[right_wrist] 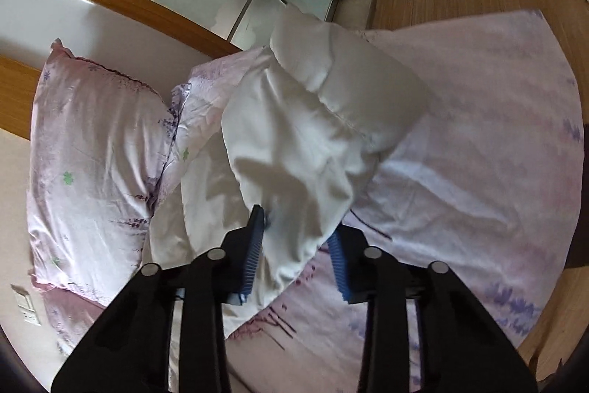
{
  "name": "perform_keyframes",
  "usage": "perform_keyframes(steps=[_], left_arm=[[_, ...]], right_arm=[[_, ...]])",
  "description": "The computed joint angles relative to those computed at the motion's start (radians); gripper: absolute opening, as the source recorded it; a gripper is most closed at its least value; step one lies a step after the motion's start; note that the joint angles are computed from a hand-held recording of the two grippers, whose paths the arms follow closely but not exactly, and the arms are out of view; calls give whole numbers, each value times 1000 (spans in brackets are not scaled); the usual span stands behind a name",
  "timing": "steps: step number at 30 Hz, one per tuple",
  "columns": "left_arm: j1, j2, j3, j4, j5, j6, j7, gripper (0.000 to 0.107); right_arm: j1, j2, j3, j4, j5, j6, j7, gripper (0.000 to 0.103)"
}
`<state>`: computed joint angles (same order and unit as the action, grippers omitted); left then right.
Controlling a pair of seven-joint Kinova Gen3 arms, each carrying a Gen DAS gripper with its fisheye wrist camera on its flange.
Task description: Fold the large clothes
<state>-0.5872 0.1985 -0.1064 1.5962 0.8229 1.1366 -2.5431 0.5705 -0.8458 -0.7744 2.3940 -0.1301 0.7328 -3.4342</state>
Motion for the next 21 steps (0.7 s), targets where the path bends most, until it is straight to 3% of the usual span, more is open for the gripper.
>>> perform_keyframes(steps=[3,5,14,21], left_arm=[[3,16,4,-17,-1,-2,13,101],[-1,23,9,-21,9,-3,7,101],[-9,41,26,-32,35,4,-14,101],[-18,47,33,-32,74,19,-48,101]], right_arm=[[29,27,-20,-27,37,30,22,15],[53,39,-48,-58,68,59,34,12],[150,93,-135,-194,195,156,103,9],[249,110,-227,-358,276,207,227,8]])
